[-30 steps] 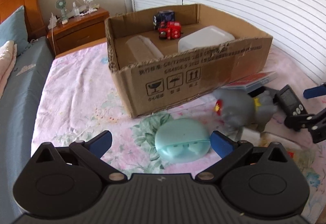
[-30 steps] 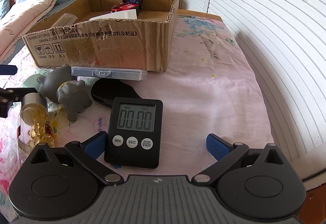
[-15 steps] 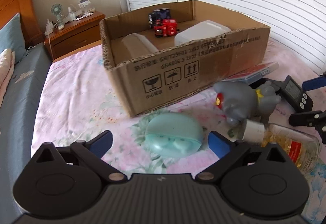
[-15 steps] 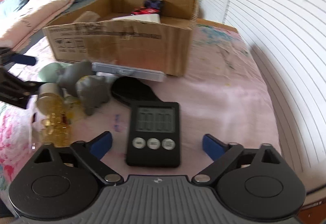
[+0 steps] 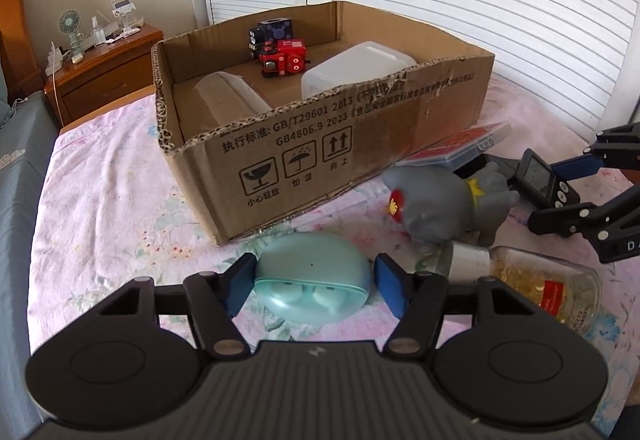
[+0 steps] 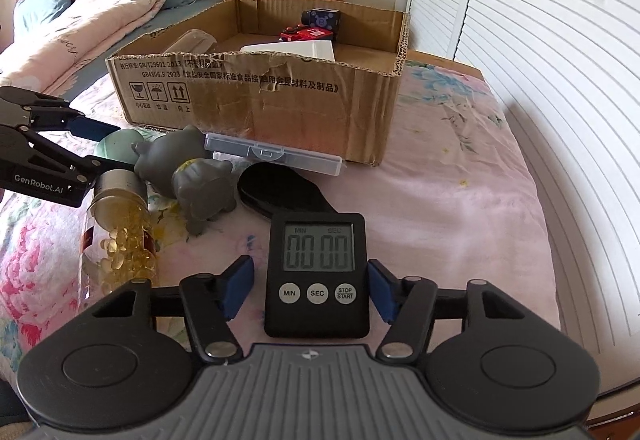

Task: Organize rigid objects
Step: 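Grasp the teal round case with the left tool while the right tool grasps the timer, then carry the teal case and timer into the box and release both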

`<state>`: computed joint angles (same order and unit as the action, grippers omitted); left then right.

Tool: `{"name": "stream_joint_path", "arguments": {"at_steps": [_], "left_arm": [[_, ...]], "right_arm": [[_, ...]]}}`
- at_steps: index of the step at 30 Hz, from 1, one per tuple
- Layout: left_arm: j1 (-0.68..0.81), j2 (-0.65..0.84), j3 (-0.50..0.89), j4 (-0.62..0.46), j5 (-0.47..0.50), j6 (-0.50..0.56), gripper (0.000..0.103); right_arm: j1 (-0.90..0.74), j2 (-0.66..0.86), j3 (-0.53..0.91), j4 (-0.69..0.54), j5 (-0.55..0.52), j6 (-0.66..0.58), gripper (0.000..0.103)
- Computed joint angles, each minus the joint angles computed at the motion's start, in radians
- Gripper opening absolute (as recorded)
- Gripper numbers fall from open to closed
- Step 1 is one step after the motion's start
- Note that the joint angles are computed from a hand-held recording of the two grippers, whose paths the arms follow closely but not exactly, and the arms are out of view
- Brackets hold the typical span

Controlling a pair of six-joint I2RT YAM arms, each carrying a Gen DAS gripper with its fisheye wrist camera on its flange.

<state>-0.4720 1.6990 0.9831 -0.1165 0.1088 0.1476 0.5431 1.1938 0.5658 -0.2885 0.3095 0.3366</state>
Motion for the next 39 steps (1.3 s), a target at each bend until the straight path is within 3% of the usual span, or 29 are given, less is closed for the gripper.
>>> {"name": "stream_joint_path", "arguments": {"at_steps": [9, 20, 28, 32, 39], "left_arm": [[0.041, -0.028, -0.011, -0.038, -0.014, 0.023, 0.065], [0.025, -0.018, 0.029, -0.102, -0.053, -0.104, 0.063], [-0.014, 0.032, 0.066, -0.066, -0.071, -0.153, 0.063], [-0.029, 0.024, 0.062, -0.07, -0.111, -0.177, 0.052], [-0.045, 0.008, 0.058, -0.094, -0.138, -0.196, 0.052]], "right_arm": [[-0.004, -0.001, 0.0, 0.001, -0.002, -0.002, 0.065], [-0.001, 0.001, 0.002, 0.001, -0.001, -0.004, 0.06], [-0.005, 0.007, 0.003, 0.016, -0.014, -0.02, 0.058], [-0.011, 0.009, 0.002, 0.025, -0.018, -0.025, 0.058], [-0.017, 0.004, 0.005, 0.017, -0.026, -0.019, 0.057]]}}
